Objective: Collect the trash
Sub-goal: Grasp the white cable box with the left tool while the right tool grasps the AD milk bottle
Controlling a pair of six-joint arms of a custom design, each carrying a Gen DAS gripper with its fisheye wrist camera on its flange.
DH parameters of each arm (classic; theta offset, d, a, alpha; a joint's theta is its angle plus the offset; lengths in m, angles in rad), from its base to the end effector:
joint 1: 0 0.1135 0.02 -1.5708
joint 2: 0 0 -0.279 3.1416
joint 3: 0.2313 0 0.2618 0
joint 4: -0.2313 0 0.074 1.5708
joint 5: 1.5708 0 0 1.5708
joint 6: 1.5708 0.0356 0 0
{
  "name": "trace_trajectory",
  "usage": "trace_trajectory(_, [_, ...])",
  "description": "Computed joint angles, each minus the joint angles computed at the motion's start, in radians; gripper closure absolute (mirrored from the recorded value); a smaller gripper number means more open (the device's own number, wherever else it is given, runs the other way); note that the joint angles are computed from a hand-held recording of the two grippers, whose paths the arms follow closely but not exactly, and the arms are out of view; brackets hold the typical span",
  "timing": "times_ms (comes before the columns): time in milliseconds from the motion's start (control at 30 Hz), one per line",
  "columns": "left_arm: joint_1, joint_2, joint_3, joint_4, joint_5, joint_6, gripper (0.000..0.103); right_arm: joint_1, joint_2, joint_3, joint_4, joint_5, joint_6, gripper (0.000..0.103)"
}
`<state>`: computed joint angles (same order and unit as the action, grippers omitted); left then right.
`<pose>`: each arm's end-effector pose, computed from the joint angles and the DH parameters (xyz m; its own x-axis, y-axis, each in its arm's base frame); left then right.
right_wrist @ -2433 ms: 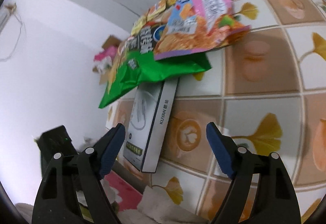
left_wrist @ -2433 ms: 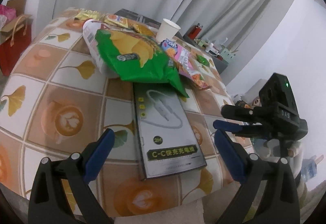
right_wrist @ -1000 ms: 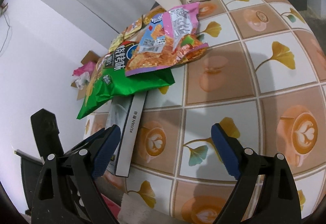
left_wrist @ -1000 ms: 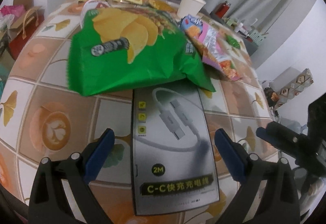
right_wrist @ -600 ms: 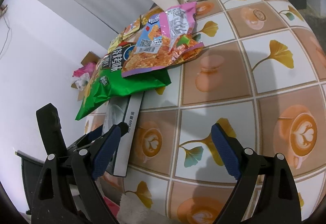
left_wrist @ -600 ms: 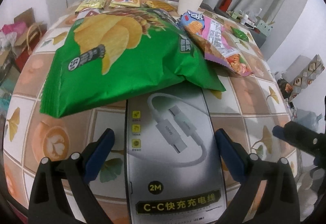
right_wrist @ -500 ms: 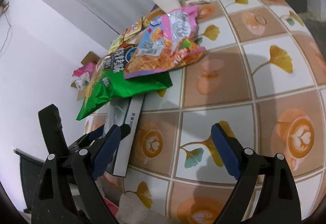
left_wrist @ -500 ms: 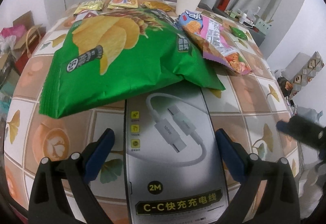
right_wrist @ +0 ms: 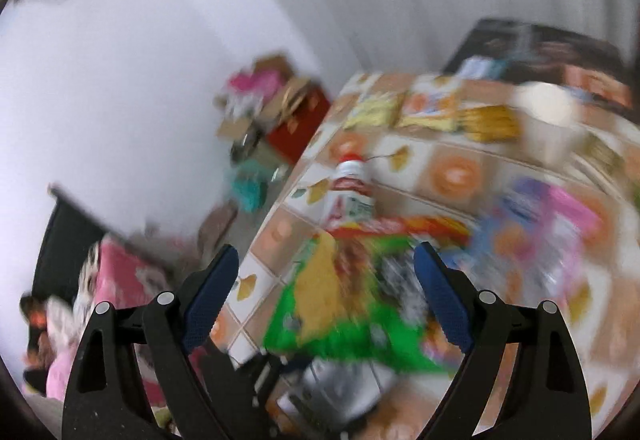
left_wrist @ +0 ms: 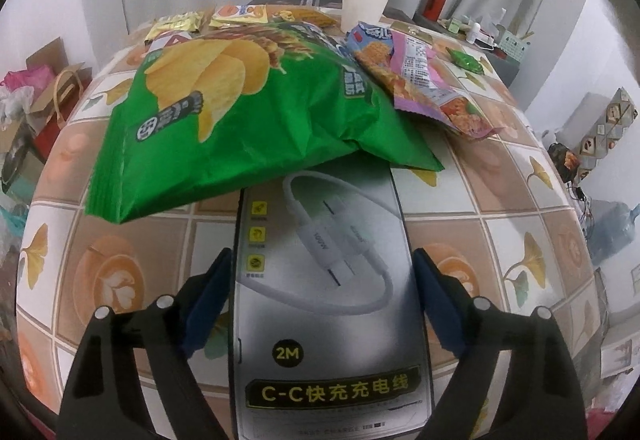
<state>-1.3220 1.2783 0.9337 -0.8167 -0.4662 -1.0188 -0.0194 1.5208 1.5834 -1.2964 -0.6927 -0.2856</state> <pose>0.0750 -0.2304 0.2540 -0.8181 0.1312 -0.5599 0.2386 0.9633 -0.1228 0.2905 0.0171 0.3723 -0.8501 -0.2003 -0.4871 -0.4541 0.7473 0.4851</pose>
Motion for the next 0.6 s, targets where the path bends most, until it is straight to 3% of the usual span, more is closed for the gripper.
trace_trajectory(133, [-0.01,0.004,0.003,-0.006,-0.009,0.002,0.02,0.183,0.278,0.194,0.001,0.173,0.093,0.018])
trace_trajectory(300, [-0.029,0.004,0.004,-0.013,-0.013,-0.015,0.02,0.272,0.488,0.322,-0.035,0.295,0.121,0.019])
trace_trajectory(433, [-0.038,-0.017,-0.012,-0.001,-0.012,-0.015,0.02,0.305,0.564,0.369,-0.041,0.372,0.123,0.024])
trace_trajectory(600, [-0.039,-0.029,-0.024,0.004,-0.013,-0.012,0.02,0.317,0.603,0.383,-0.039,0.388,0.139,0.034])
